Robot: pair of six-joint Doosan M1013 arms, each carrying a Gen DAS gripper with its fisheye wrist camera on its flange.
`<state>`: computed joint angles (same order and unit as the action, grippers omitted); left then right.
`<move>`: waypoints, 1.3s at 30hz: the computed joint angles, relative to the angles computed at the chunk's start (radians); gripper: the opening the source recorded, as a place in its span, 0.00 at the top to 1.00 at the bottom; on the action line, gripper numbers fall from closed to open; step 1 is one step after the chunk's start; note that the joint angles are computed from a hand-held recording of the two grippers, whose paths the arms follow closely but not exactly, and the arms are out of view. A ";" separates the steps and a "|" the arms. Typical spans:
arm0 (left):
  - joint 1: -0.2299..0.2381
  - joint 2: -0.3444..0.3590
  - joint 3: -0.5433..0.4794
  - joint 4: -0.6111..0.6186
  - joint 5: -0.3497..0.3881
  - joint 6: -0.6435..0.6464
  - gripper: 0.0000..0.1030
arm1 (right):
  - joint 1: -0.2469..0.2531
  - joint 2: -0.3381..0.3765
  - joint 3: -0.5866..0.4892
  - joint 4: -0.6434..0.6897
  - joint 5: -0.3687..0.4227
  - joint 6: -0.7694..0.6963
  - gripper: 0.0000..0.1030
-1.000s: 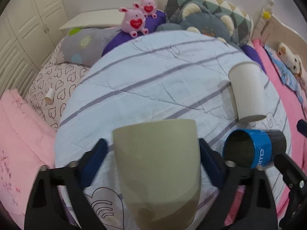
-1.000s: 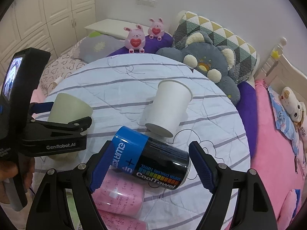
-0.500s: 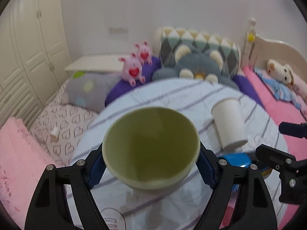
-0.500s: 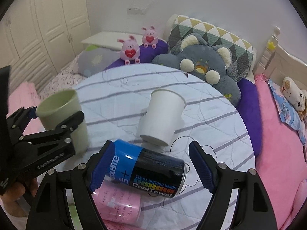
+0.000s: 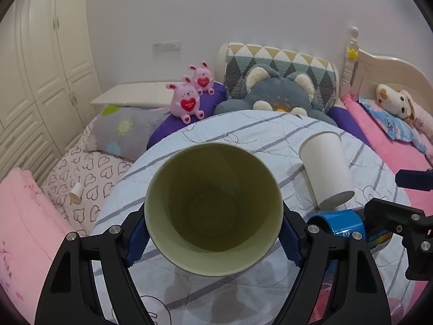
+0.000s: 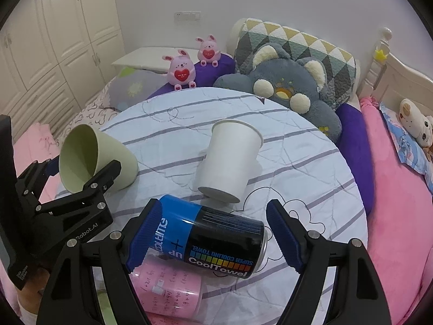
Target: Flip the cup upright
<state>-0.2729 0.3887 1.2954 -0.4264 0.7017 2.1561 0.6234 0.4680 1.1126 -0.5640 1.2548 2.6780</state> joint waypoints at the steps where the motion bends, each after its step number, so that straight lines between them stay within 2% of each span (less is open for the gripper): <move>1: -0.001 0.003 -0.005 0.007 0.011 -0.009 0.16 | 0.000 0.000 0.000 -0.001 -0.002 0.002 0.22; 7: -0.008 0.010 -0.013 0.041 0.032 -0.034 0.12 | 0.000 0.000 0.000 -0.001 -0.012 0.003 0.22; 9: -0.008 0.013 -0.019 0.044 0.040 -0.044 0.07 | 0.000 0.000 0.001 -0.001 -0.014 0.004 0.22; 15: 0.008 0.012 -0.025 -0.021 0.064 -0.019 0.03 | 0.002 0.004 -0.003 0.002 -0.012 0.001 0.22; 18: 0.018 0.013 -0.027 -0.054 0.068 -0.013 0.03 | 0.003 0.001 0.002 0.001 -0.022 0.011 0.22; 23: 0.021 0.029 -0.052 -0.033 0.106 -0.043 0.03 | 0.006 -0.001 0.005 -0.001 -0.021 0.019 0.22; 28: 0.038 -0.011 0.002 -0.087 0.092 0.010 0.03 | 0.010 -0.008 0.016 -0.005 -0.027 0.026 0.22; 32: 0.055 -0.058 0.084 -0.129 0.067 0.054 0.03 | 0.015 -0.015 0.027 -0.009 -0.048 0.033 0.22; 36: 0.047 -0.074 0.140 -0.098 0.022 0.068 0.03 | 0.026 -0.020 0.036 -0.017 -0.056 0.041 0.22; 37: 0.040 -0.068 0.138 -0.055 0.031 0.040 0.03 | 0.027 -0.020 0.036 -0.016 -0.056 0.041 0.22; 39: 0.036 -0.059 0.138 -0.053 0.040 0.038 0.03 | 0.032 -0.020 0.037 -0.020 -0.052 0.043 0.22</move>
